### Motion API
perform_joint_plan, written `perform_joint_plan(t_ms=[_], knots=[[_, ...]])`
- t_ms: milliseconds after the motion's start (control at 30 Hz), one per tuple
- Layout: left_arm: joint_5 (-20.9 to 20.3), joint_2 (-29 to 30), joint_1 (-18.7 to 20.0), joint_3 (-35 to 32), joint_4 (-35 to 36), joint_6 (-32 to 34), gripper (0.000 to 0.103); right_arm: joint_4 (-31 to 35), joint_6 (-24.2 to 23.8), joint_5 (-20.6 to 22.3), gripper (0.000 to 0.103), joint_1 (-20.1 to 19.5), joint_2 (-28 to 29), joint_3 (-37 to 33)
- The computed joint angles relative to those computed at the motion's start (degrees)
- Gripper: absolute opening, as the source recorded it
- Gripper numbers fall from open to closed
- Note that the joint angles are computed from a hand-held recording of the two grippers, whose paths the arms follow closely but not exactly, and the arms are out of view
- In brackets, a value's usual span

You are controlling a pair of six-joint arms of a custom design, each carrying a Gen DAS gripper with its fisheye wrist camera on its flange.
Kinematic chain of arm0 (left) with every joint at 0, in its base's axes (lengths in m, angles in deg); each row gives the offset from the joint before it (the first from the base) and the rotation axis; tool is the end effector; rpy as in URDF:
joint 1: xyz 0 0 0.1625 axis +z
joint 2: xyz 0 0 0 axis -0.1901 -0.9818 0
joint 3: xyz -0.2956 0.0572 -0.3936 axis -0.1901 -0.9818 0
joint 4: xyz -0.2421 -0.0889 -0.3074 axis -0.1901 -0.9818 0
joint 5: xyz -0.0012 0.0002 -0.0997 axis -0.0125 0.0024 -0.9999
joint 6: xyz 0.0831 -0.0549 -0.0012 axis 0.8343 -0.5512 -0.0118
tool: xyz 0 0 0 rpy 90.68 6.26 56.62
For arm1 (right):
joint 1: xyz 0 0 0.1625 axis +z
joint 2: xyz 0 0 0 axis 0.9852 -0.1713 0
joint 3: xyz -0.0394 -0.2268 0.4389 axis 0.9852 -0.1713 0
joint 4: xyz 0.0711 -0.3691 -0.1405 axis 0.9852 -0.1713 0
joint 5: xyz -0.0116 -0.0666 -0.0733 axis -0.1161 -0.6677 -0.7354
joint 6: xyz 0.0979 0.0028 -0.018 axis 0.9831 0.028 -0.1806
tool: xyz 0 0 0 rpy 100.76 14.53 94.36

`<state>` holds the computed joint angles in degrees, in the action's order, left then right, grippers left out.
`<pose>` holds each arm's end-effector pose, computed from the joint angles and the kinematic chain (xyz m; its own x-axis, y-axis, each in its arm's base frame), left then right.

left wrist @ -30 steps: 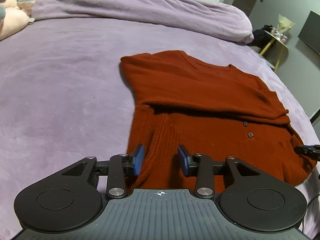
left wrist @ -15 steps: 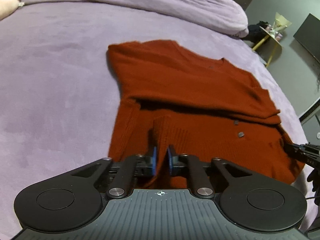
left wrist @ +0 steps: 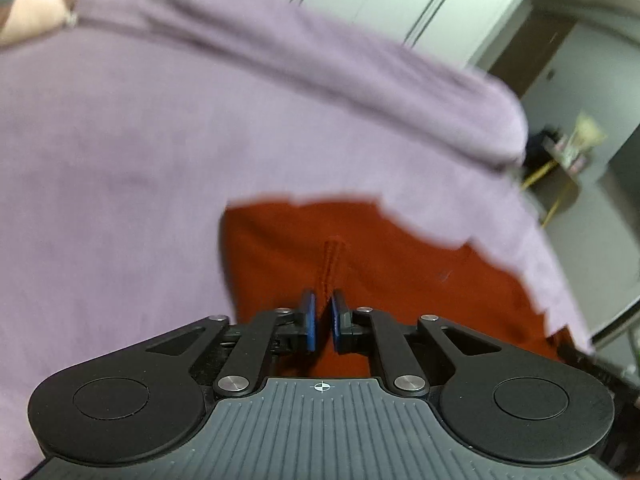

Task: Fold small clothes
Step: 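Grasp the ribbed hem with the left gripper while the right gripper grasps it too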

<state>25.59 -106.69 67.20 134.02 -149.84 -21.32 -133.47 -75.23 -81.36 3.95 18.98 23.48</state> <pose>-0.0862 -0.5023 0.1885 -0.9081 -0.2904 -0.3016 0.0543 0.6326 -0.7726 0.0523 -0.6742 0.1591 -0.7059 -0.4159 0.5734 -0.6827 0.6151 -0.3944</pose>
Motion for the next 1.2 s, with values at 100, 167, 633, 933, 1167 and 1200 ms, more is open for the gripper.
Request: perform_joint_plan(t_ms=[100, 167, 633, 933, 1167, 1200], knots=[[-0.52, 1.23, 0.69, 0.76, 0.07, 1.92, 0.037, 3.22, -1.51, 0.15, 0.013, -0.56, -0.27, -0.39], [-0.54, 1.56, 0.65, 1.35, -0.43, 4.01, 0.045, 5.41, -1.09, 1.99, 0.017, -1.25, -1.37, 0.3], [0.67, 0.66, -0.94, 0.51, 0.17, 7.93, 0.008, -6.73, -8.88, 0.17, 0.006, 0.79, 0.59, 3.16], [10.22, 3.95, -1.34, -11.26, -13.78, 25.3, 0.008, -15.42, -3.49, -1.17, 0.006, 5.53, 8.23, -9.66], [19.66, 11.06, 2.91, -20.52, -2.34, 17.43, 0.029, -16.06, -0.86, -9.4, 0.011, 6.64, 16.54, -19.31], [19.89, 10.83, 3.05, -19.76, -0.73, 14.26, 0.032, -17.51, -0.24, -10.24, 0.014, 6.62, 16.93, -19.13]])
